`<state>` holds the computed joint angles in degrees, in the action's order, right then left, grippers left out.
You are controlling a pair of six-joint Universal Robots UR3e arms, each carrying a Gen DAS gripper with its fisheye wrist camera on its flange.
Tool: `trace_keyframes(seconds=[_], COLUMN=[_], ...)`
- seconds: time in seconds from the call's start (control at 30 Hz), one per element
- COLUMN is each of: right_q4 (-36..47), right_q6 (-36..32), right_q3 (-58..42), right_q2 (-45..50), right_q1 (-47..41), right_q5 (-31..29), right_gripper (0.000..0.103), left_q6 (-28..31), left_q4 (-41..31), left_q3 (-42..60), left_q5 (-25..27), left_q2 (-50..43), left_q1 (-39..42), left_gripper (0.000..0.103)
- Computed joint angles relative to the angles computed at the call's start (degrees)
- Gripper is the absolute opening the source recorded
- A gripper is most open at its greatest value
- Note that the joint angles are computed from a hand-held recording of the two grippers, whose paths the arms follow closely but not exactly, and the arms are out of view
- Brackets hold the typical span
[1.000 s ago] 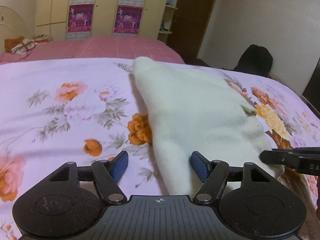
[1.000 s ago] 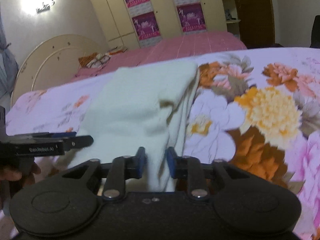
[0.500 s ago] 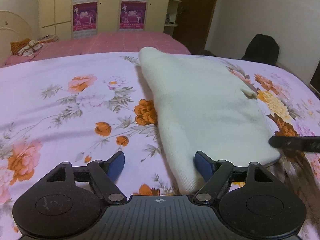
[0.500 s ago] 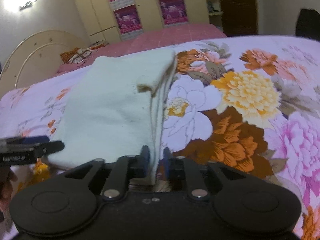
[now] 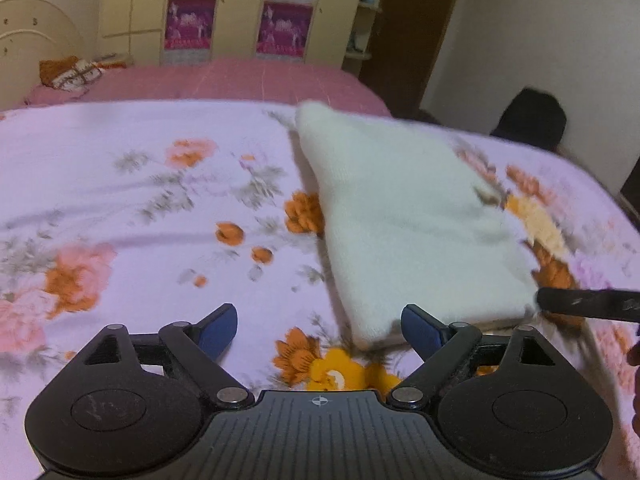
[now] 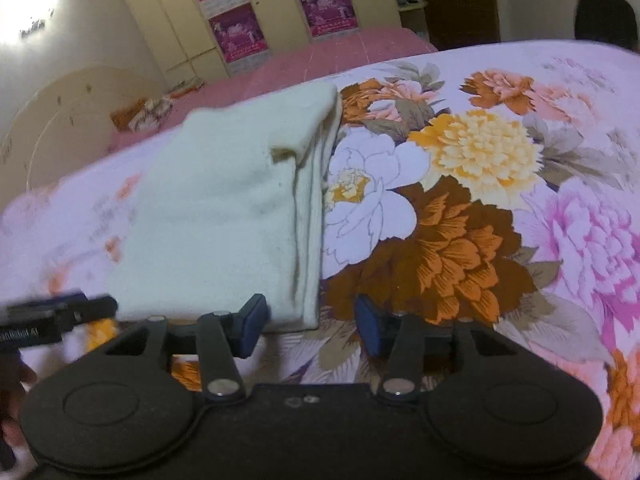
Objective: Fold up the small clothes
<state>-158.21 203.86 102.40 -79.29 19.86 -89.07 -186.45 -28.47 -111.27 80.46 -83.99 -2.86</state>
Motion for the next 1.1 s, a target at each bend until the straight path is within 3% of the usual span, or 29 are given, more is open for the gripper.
trace_keyframes(seconds=[0.13, 0.33, 0.37, 0.43, 0.67, 0.83, 1.0, 1.1], right_q4=[-9.3, -13.0, -12.9, -12.2, -18.3, -18.8, -9.7, -2.4], right_q6=[4.0, 7.7, 7.5, 7.4, 12.3, 14.8, 8.4, 4.5], right_q3=[7.4, 5.6, 4.5, 1.6, -5.6, -11.2, -19.1, -24.2], right_q2=[-5.0, -2.0, -0.8, 2.2, 13.8, 21.2, 24.1, 24.7], right_q1=[-4.9, -10.2, -10.7, -11.6, -16.9, -18.9, -17.5, -16.2], right_q5=[8.6, 15.8, 16.7, 18.0, 28.0, 32.9, 33.4, 32.1], right_gripper=[0.050, 0.052, 0.052, 0.053, 0.063, 0.062, 0.062, 0.062], left_q6=[-0.4, -4.6, -5.0, -5.8, -11.6, -13.5, -8.6, -5.3], left_q4=[-1.3, -2.4, -2.4, -2.2, -0.2, 1.9, -4.9, -10.8], left_q3=[-0.2, 4.0, 5.3, 8.5, 19.1, 24.2, 33.0, 40.5], left_q5=[-7.8, -25.5, -26.4, -27.1, -28.9, -31.9, -33.4, -29.2], left_q2=[1.5, -5.7, -7.6, -11.7, -25.1, -31.1, -36.2, -38.7], left_q1=[6.3, 14.4, 14.3, 13.6, 12.9, 12.8, 11.6, 9.0], left_gripper=[0.088, 0.088, 0.082, 0.075, 0.076, 0.077, 0.075, 0.059])
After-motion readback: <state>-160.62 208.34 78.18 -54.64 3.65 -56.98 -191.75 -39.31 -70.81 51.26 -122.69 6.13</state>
